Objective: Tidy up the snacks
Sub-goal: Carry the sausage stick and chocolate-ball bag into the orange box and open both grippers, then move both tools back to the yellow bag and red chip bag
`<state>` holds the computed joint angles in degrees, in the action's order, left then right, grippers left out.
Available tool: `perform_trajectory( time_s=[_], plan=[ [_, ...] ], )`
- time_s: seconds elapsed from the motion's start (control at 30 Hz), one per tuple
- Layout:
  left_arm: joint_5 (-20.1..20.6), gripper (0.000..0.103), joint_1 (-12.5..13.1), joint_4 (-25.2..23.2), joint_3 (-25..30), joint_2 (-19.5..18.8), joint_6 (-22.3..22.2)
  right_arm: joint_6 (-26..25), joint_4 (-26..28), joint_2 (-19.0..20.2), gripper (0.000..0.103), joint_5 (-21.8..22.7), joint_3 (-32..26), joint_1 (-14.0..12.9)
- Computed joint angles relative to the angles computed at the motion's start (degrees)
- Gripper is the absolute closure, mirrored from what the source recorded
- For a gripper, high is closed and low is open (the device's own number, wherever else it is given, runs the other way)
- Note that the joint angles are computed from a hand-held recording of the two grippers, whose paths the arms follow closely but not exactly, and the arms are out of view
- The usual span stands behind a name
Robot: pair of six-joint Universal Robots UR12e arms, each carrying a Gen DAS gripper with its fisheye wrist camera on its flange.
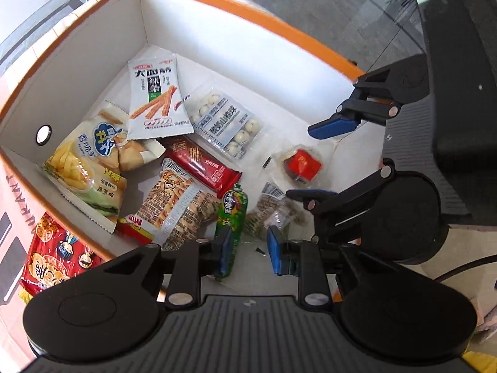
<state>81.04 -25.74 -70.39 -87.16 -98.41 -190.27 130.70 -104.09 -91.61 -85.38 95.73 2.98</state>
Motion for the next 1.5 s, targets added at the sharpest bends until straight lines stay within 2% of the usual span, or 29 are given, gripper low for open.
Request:
perform_trajectory(
  time_s=[0.1,0.23,0.47,0.67,0.87,1.0,1.13,1.23,1.5],
  plan=[
    [1.7,0.069,-0.3,4.3,-2.1,1.7,-1.9,2.6,-1.9,-1.5,0.046,2.0,1.0,-0.6],
    [6.2,0.069,-1.4,11.4,-5.6,4.9,-4.2,6.7,-4.7,-3.7,0.046,4.5,2.4,-1.2],
    [13.8,0.068,-2.7,22.4,-12.5,11.1,-11.4,16.6,-11.3,-8.8,0.044,13.0,6.5,-2.6],
    [21.1,0.068,-3.5,25.4,-16.9,15.5,-15.9,22.3,-16.3,-12.4,0.044,18.5,10.1,-1.4],
    [25.1,0.068,-2.9,27.5,-21.7,20.1,-20.3,28.2,-22.5,-15.0,0.044,21.4,13.7,1.2],
    [26.7,0.068,-2.0,28.6,-25.0,23.0,-23.4,33.4,-26.7,-15.9,0.044,21.4,15.8,3.8],
    [28.2,0.068,-0.8,30.1,-28.3,26.0,-25.1,38.2,-32.6,-16.1,0.044,19.1,17.8,7.2],
    [27.4,0.068,0.7,32.5,-31.5,28.3,-26.3,42.0,-36.4,-15.8,0.044,16.7,19.3,9.9],
    [26.6,0.067,4.0,34.6,-37.2,32.3,-27.6,50.0,-38.5,-12.8,0.044,11.6,20.4,15.2]
  ],
)
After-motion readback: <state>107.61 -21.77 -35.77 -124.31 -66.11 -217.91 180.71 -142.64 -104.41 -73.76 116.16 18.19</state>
